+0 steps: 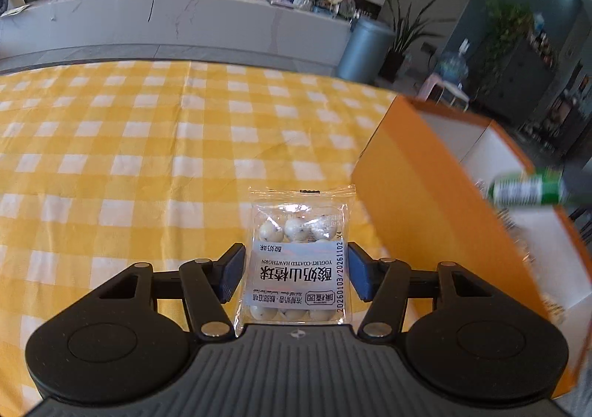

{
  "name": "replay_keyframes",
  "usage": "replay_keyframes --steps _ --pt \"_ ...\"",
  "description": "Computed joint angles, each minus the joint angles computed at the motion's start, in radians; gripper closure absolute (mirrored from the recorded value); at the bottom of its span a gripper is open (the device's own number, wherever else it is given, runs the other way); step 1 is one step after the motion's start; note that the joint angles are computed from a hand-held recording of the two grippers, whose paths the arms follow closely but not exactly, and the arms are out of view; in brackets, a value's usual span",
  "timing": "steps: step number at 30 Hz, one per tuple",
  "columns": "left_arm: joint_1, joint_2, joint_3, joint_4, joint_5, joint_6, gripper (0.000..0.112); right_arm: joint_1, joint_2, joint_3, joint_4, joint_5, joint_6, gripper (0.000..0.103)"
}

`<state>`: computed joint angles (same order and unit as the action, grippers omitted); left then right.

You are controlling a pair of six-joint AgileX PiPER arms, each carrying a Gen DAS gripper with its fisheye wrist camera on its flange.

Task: Organize snacks
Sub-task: 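Drop the sausage into the orange box by opening the right gripper, then lower the yogurt-ball bag into the orange box and open the left gripper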

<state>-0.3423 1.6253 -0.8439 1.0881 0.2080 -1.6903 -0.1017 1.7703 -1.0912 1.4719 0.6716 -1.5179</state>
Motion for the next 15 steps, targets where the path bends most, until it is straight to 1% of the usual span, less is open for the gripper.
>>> replay_keyframes --steps 1,2,3,4,6,7,10,13,14,15 --pt "-0.001 -0.021 0.006 -0.004 -0.005 -0.002 0.045 -0.034 0.011 -0.019 -0.061 0.040 0.044 0.082" --pt "-0.005 -0.036 0.008 0.003 -0.007 -0.016 0.045 -0.060 0.021 -0.030 -0.097 0.061 0.059 0.082" --pt "-0.010 -0.050 0.011 0.022 -0.007 -0.038 0.045 -0.077 0.030 -0.039 -0.127 0.064 0.063 0.082" --pt "-0.015 -0.060 0.010 0.037 -0.008 -0.054 0.045 -0.085 0.042 -0.049 -0.159 0.049 0.078 0.082" --pt "-0.030 -0.077 0.002 0.023 -0.003 -0.038 0.045 -0.091 0.071 -0.077 -0.229 0.017 0.149 0.082" --pt "-0.036 -0.066 -0.014 0.036 -0.004 -0.048 0.045 -0.094 0.087 -0.089 -0.257 0.006 0.180 0.082" --pt "-0.060 -0.069 -0.031 0.078 0.004 -0.077 0.045 -0.089 0.106 -0.111 -0.341 -0.002 0.235 0.082" --pt "-0.073 -0.055 -0.062 0.097 0.011 -0.081 0.045 -0.043 0.099 -0.110 -0.474 -0.079 0.324 0.080" --pt "-0.078 -0.050 -0.075 0.078 0.017 -0.060 0.045 -0.028 0.103 -0.118 -0.524 -0.104 0.378 0.072" --pt "-0.086 -0.042 -0.091 0.066 0.029 -0.047 0.045 -0.020 0.106 -0.127 -0.568 -0.122 0.429 0.050"
